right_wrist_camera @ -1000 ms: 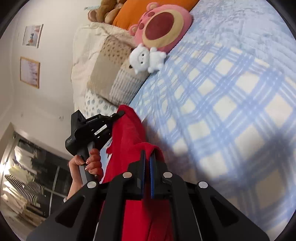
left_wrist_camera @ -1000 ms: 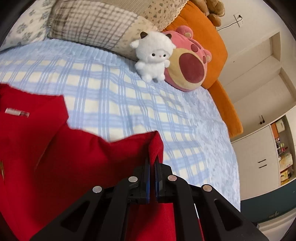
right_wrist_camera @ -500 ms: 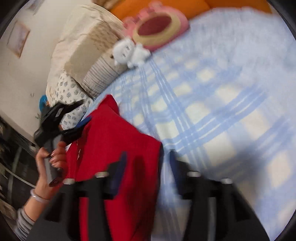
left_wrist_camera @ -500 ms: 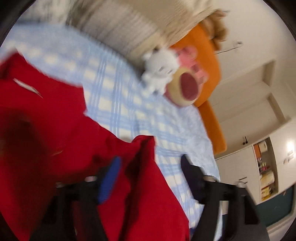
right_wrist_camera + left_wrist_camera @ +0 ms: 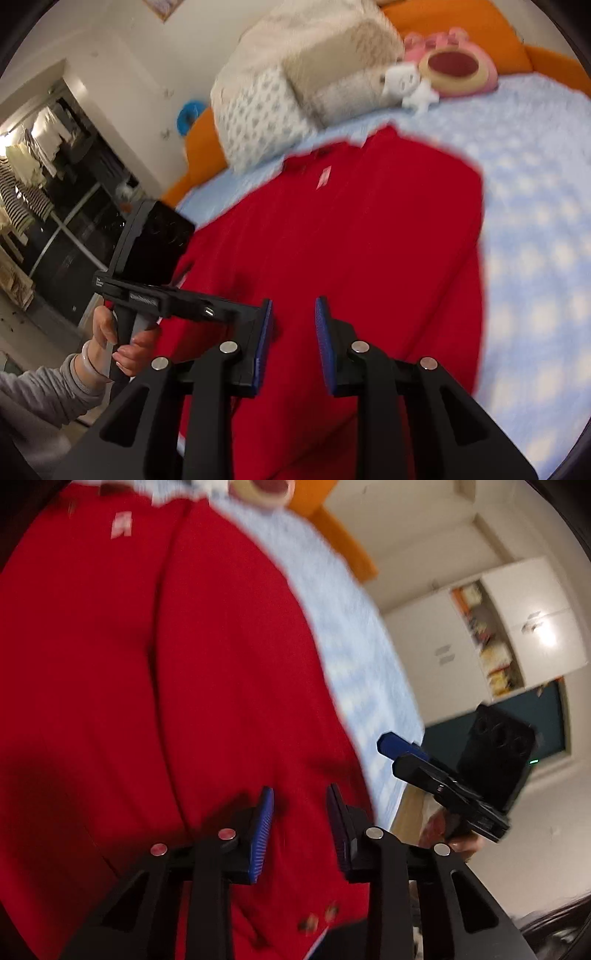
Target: Fold large clothes
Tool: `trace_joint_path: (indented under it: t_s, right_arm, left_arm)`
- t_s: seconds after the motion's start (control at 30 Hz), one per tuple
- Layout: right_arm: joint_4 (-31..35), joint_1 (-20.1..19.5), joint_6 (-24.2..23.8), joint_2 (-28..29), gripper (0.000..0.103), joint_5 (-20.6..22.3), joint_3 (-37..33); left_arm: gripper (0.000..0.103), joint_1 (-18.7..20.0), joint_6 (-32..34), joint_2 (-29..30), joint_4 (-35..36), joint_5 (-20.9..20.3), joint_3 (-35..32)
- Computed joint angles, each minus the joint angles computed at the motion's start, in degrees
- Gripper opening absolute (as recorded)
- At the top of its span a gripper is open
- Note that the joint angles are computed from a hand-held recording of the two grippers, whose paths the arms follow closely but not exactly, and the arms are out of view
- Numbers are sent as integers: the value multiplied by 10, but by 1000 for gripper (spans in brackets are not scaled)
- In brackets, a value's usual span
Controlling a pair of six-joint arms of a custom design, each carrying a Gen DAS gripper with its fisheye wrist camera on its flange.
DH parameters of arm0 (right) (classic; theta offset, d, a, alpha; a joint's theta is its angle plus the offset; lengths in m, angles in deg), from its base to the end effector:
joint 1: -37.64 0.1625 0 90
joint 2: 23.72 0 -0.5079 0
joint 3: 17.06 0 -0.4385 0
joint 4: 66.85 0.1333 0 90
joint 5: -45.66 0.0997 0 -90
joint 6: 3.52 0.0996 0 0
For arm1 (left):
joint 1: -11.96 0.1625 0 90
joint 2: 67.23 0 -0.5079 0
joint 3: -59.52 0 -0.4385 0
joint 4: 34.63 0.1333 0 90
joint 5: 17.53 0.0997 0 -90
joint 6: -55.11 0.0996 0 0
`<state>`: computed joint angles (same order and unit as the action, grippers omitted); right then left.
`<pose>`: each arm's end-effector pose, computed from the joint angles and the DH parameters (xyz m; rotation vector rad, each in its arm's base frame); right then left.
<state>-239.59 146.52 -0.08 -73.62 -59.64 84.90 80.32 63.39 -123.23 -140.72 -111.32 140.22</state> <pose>0.3380 -0.6575 0.1734 0.2804 -2.8551 0.8461 -0.1647 -0.7588 0.2871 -0.7887 -2.9815 -0.2425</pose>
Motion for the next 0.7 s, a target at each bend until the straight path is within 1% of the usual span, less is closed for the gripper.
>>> trace_joint_path:
  t_s: [0.07,0.13,0.17,0.23,0.27,0.3,0.33,0.37,0.4,0.43,0.47,0.53,0.63,0.7]
  right_arm:
    - [-2,13,32,6,24,-33,22]
    - [17,16,66,14,24,-52,29]
    - [33,21,75,25,23,-89,28]
    - [13,33,62,44,24,-144,28]
    - [5,37,62,47,25,-153,28]
    - [-1,42,71,49,27,-163,26]
    - [-1,47,84,50,40,-171,21]
    - [-5,54,91,50,62,-176,20]
    - [-23,63,87,52,71,-186,19]
    - [-44,72,75,56,73,-201,17]
    - [-60,81,56,61,73,-216,12]
    - [-65,95,34,66,73,-226,-1]
    - [-44,103,21,82,73,-211,-39]
    - [-33,107,14,96,73,-208,-63]
  left_arm:
    - [33,-2,-8,-14,-23,38,39]
    - [27,-4,-1,-23,-61,68,69]
    - [26,-5,3,-27,-72,72,77]
    - [26,-9,12,-41,-110,79,97]
    - [30,-11,12,-47,-128,86,102]
    - [37,-15,16,-62,-151,93,113]
    - [44,-14,23,-80,-173,85,120]
    - [60,-14,25,-102,-185,80,126]
    - [75,-13,26,-124,-204,88,133]
    - [81,-13,28,-154,-233,110,140]
    - [84,-12,30,-175,-253,131,143]
    - [85,-5,24,-209,-263,174,131]
    - [87,21,-9,-260,-251,258,89]
    - [87,44,-30,-284,-239,283,66]
